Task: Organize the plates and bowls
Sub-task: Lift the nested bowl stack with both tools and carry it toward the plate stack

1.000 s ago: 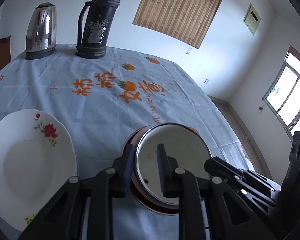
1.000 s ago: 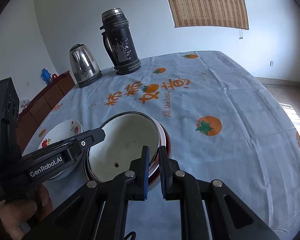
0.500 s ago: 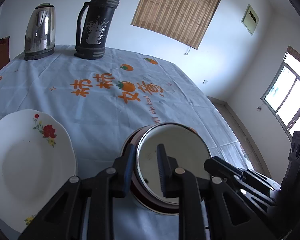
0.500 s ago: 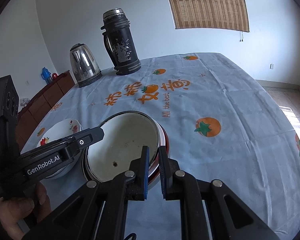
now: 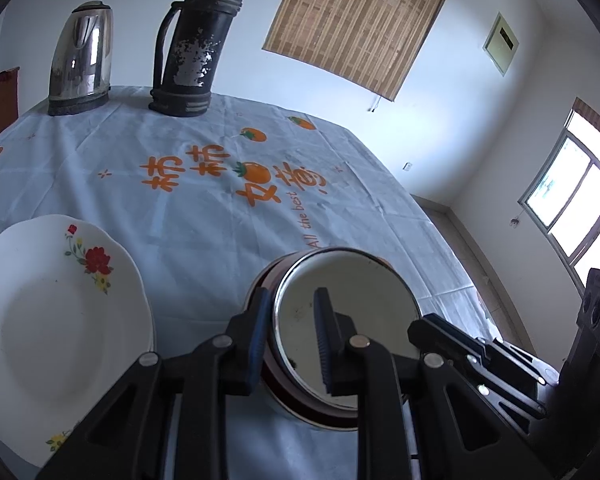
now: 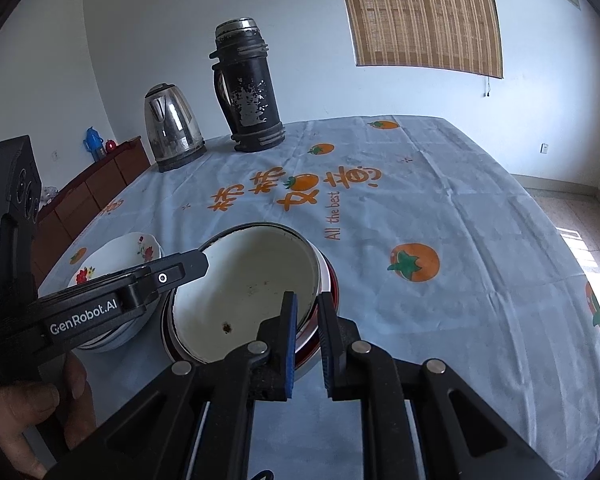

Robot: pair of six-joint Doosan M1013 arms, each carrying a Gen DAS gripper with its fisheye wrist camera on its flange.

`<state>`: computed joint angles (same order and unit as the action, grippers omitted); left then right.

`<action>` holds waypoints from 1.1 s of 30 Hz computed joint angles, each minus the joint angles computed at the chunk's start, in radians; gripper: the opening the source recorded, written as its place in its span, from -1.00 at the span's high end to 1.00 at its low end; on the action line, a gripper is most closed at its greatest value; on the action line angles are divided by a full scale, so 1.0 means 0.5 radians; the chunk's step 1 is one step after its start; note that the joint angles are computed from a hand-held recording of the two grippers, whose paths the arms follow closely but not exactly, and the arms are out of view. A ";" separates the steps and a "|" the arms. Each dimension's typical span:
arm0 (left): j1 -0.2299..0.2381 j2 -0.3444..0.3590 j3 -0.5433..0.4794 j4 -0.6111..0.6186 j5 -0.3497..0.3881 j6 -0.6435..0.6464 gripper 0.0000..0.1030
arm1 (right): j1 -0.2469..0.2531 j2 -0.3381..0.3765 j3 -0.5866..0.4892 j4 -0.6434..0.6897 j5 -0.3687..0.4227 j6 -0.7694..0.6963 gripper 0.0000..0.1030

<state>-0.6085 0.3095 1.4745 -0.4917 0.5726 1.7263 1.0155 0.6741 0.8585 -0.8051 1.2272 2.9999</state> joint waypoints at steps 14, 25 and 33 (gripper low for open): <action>0.013 0.020 -0.015 0.017 0.053 -0.092 0.20 | 0.020 -0.043 0.083 -0.185 0.016 0.132 0.09; 0.027 0.034 -0.023 -0.081 0.140 -0.025 0.00 | -0.005 -0.064 0.163 -0.086 -0.102 0.205 0.09; 0.017 0.050 -0.030 -0.069 0.196 -0.015 -0.07 | -0.009 -0.057 0.167 -0.078 -0.123 0.216 0.09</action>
